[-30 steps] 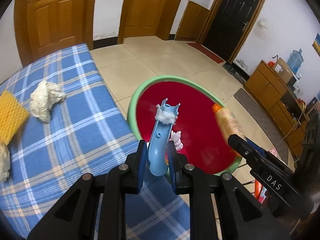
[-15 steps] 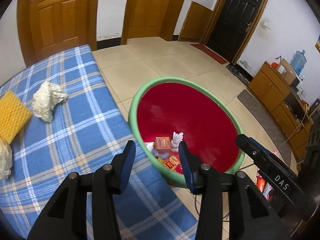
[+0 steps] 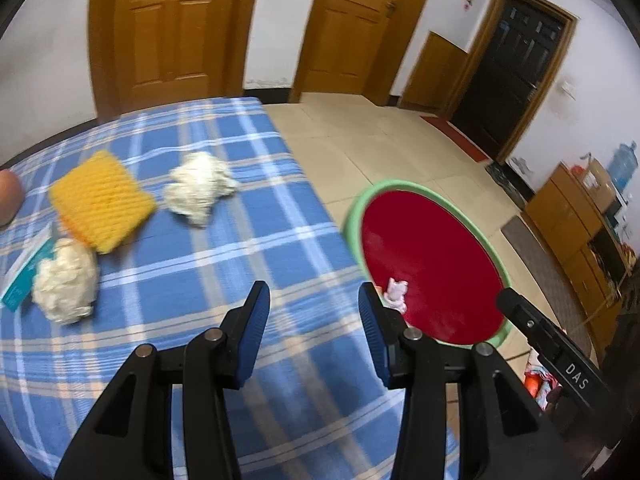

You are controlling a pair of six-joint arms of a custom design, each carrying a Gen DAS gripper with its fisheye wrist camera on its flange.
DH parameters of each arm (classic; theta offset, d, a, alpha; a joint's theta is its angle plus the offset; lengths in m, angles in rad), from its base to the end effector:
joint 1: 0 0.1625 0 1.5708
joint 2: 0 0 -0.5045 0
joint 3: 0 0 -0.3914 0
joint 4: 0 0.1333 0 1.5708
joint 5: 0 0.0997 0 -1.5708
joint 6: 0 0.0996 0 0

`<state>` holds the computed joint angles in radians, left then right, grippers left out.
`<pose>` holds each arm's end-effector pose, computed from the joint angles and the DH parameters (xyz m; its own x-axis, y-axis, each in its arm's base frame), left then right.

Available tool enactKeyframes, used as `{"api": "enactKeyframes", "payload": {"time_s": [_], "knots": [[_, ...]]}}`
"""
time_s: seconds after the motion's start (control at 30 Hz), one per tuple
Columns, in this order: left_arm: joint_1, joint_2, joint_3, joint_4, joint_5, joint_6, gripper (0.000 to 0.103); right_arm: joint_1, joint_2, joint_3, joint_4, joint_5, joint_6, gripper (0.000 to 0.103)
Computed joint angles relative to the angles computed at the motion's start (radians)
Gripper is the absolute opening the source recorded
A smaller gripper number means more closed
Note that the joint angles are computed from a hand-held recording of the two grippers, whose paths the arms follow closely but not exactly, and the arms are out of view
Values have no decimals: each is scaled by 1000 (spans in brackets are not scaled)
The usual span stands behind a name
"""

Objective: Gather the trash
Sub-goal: 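Move both open tools back over the items on the table, then grasp the large crumpled white paper ball with the left tool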

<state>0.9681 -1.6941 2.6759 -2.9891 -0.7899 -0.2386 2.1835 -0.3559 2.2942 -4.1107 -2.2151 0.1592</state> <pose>0.0113 -0.3424 0.3158 -0.8539 -0.0234 -0.5199 0.3210 0.7626 -0.5616 0.3244 -0.3337 -0.0362 -0.9140 -0.0725 0.3992 -0.3334 0.6947 -0.6373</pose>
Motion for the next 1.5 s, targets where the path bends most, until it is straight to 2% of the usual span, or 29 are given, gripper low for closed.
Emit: {"api": "enactKeyframes", "payload": {"time_s": [0.37,0.63,0.87,0.97,1.17,1.3,1.5], "knots": [[21,-190,2,111,88,-40,47,57,14,-57,90,21,-7,57],[99,-228,-5,86,135,-27,52,84,25,-89,144,26,-7,59],[214,-158,-21,-48,142,15,57,90,29,-100,168,36,-7,61],[238,-117,-24,-114,158,52,61,90,30,-105,177,37,-8,62],[282,-45,-34,-233,186,115,61,87,31,-114,196,40,-7,64],[313,-23,-44,-278,167,146,61,86,31,-120,211,45,-7,64],[317,-14,-37,-330,151,200,54,90,33,-139,245,53,-15,64]]}}
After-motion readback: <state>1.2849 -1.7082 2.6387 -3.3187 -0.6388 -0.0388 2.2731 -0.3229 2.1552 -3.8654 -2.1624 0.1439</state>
